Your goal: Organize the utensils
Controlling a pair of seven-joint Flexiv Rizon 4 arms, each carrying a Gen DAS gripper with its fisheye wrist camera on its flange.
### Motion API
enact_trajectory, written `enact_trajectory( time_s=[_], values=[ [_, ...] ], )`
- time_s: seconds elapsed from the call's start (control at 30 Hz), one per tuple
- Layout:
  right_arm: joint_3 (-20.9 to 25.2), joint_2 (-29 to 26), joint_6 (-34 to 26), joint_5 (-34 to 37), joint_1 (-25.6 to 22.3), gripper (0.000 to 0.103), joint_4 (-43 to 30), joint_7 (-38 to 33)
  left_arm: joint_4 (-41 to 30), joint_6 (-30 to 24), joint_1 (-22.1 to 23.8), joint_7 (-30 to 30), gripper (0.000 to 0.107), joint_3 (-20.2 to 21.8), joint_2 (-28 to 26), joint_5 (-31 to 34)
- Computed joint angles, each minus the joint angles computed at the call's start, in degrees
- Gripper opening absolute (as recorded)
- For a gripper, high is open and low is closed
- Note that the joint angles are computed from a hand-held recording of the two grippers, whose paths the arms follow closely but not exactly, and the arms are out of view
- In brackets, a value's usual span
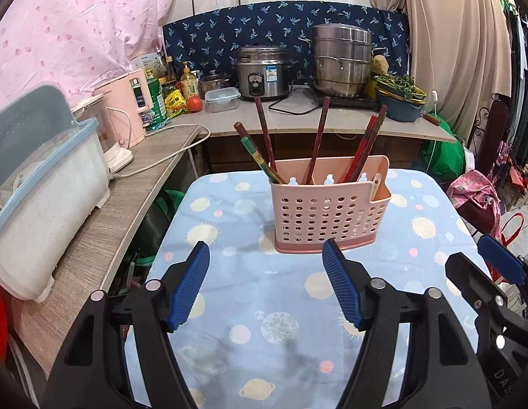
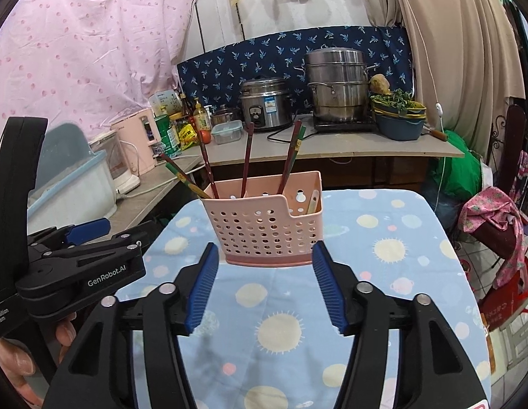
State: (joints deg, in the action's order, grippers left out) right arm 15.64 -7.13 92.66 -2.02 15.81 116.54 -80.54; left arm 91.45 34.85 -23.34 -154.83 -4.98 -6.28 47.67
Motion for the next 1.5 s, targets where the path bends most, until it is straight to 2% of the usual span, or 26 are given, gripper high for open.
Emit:
enact_trajectory(
  time_s=[0.07,0.1,0.23,0.3,0.53,0.63,0.7,0.73,0.83,0.93,1.17,1.5],
  values=[
    [-4.17,0.57,1.62,-5.26,2.89,0.068,2.12,4.63,0.26,-0.21,-0.10,-0.27,0.068,-0.05,0.04,-0.05],
    [-3.98,0.58,1.65,-5.53,2.64,0.070,2.31,4.83,0.38,-0.31,-0.14,-0.49,0.073,-0.07,0.08,-0.05],
    [-4.01,0.78,1.36,-7.38,2.38,0.078,3.14,6.51,0.52,-1.48,-0.62,-1.45,0.082,-0.34,0.31,1.34],
    [-5.79,0.91,1.85,-10.29,3.44,0.081,4.07,8.95,0.38,-2.47,-0.94,-1.86,0.087,-0.58,0.30,2.29],
    [-4.93,0.33,1.75,-11.09,2.23,0.084,4.44,10.21,0.68,-3.88,-1.24,-2.52,0.092,-0.82,0.35,3.24],
    [-7.45,0.39,2.75,-14.00,3.73,0.085,5.33,13.18,1.00,-4.10,-1.17,-2.65,0.094,-0.81,0.34,3.04],
    [-9.26,0.55,2.91,-16.64,4.87,0.089,5.83,15.48,1.33,-4.16,-1.15,-2.83,0.094,-0.81,0.38,2.96],
    [-9.34,0.49,2.92,-17.24,4.83,0.097,5.84,16.01,1.45,-4.22,-1.17,-3.00,0.094,-0.83,0.38,3.03],
    [-9.83,0.40,3.29,-18.93,4.82,0.097,6.04,17.52,1.59,-4.34,-1.18,-3.27,0.095,-0.88,0.26,3.00],
    [-13.14,0.55,4.12,-22.90,6.90,0.097,6.89,21.34,1.75,-4.40,-1.20,-3.42,0.095,-0.87,0.14,2.87],
    [-11.09,0.06,3.44,-23.24,4.92,0.097,6.53,21.86,1.91,-4.40,-1.34,-3.27,0.096,-0.76,-0.29,2.61],
    [-11.26,-0.22,3.36,-24.20,5.05,0.097,6.93,22.85,2.28,-4.24,-1.48,-3.31,0.096,-0.48,-0.67,2.28]
  ],
)
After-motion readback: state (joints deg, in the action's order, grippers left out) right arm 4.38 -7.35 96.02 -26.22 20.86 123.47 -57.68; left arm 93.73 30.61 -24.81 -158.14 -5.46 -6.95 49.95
